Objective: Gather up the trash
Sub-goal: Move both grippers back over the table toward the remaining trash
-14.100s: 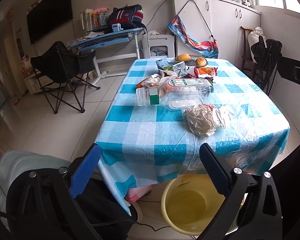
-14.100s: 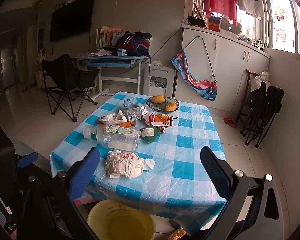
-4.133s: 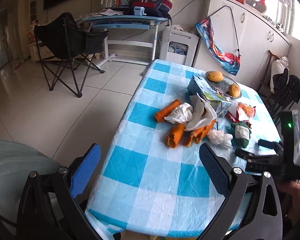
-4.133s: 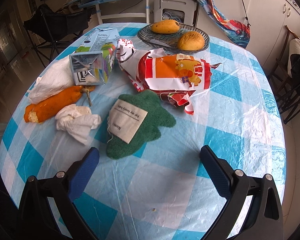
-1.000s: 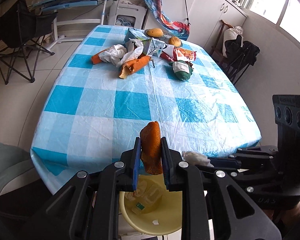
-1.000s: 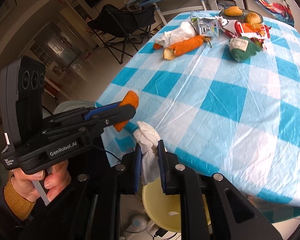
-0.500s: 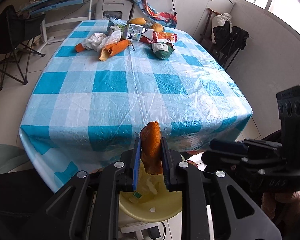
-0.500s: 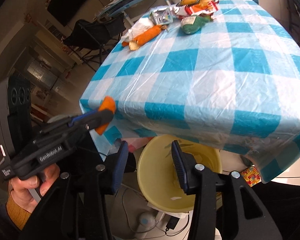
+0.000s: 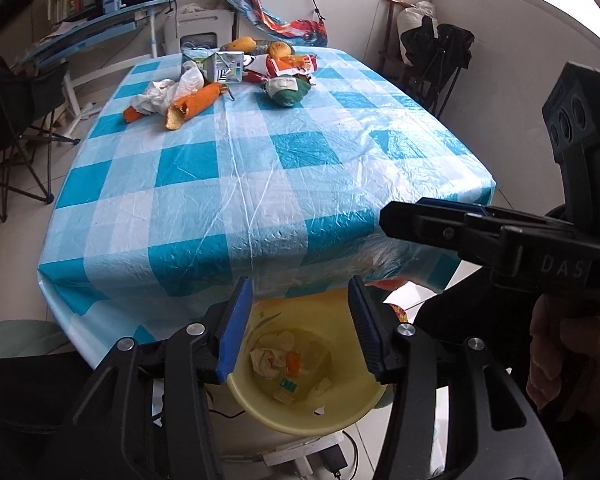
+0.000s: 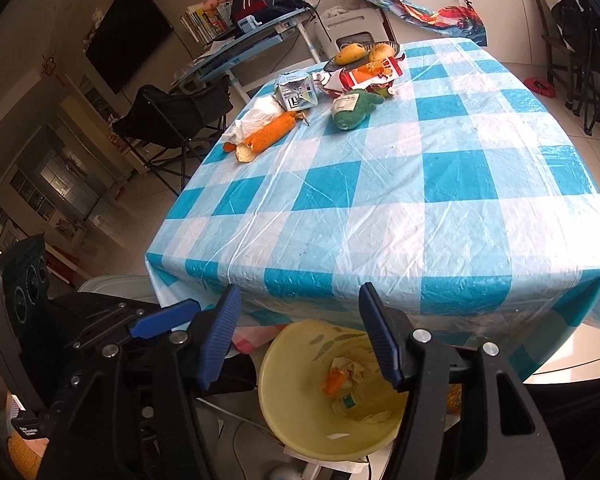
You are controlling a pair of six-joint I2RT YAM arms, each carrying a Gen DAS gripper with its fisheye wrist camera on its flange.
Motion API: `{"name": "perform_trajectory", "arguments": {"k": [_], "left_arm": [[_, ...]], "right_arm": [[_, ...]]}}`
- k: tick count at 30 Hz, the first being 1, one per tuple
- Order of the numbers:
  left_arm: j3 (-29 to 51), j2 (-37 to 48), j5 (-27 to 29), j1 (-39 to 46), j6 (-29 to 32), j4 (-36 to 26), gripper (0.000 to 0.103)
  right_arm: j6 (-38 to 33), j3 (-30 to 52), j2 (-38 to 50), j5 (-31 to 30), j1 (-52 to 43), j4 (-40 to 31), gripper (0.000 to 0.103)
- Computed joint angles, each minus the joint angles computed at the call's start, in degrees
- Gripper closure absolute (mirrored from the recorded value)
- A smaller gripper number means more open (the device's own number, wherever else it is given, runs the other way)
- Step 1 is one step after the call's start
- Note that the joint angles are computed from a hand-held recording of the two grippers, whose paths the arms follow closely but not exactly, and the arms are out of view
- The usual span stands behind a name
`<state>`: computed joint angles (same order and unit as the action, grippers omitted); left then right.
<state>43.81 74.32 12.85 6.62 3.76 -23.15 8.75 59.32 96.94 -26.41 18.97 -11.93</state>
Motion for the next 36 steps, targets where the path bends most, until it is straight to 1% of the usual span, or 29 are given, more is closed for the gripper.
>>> {"name": "perform_trajectory", "arguments": {"k": [4, 8, 11, 19, 22, 25, 29, 33, 36], "left_arm": [[0.00, -0.18, 0.29, 2.03, -2.22, 1.78, 0.050], [-0.42, -0.80, 0.44, 3.93, -4.73, 4.18, 0.043], [-0.72, -1.30, 1.08, 5.83, -6.65, 5.64, 0.040], [-0.23, -0.32, 2.42, 11.13, -11.65, 7.16, 0.037], [0.10, -0.44, 2.81, 12.53, -12.89, 7.34, 0.037], [2.07, -0.57, 2.28, 13.16, -11.96, 6.49, 0.037], [7.76, 1.34, 0.92, 14.44, -9.96, 4.46, 0.037], [14.48, 6.52, -1.02, 15.61, -8.98, 2.91, 0.037], [19.15, 11.03, -1.05, 16.53, -9.23, 2.09, 0.037]], "right_arm": [[-0.31, -0.45, -0.16, 0.91, 0.31, 0.54, 0.043], [-0.61, -1.11, -0.95, 2.31, 1.27, 1.79, 0.043], [-1.28, -1.49, -1.35, 3.24, 1.92, 2.77, 0.043], [-2.73, -2.08, -1.92, 5.52, 3.52, 4.40, 0.043], [-2.36, -1.61, -1.90, 4.33, 3.28, 4.62, 0.043], [-3.13, 1.20, -0.94, 4.01, 3.19, 3.26, 0.043], [-5.01, 7.24, 2.10, 3.84, 2.89, 0.48, 0.043], [-5.43, 13.88, 6.78, 3.21, 2.45, -2.85, 0.043], [-5.53, 18.26, 9.98, 2.72, 2.20, -4.66, 0.043]]}}
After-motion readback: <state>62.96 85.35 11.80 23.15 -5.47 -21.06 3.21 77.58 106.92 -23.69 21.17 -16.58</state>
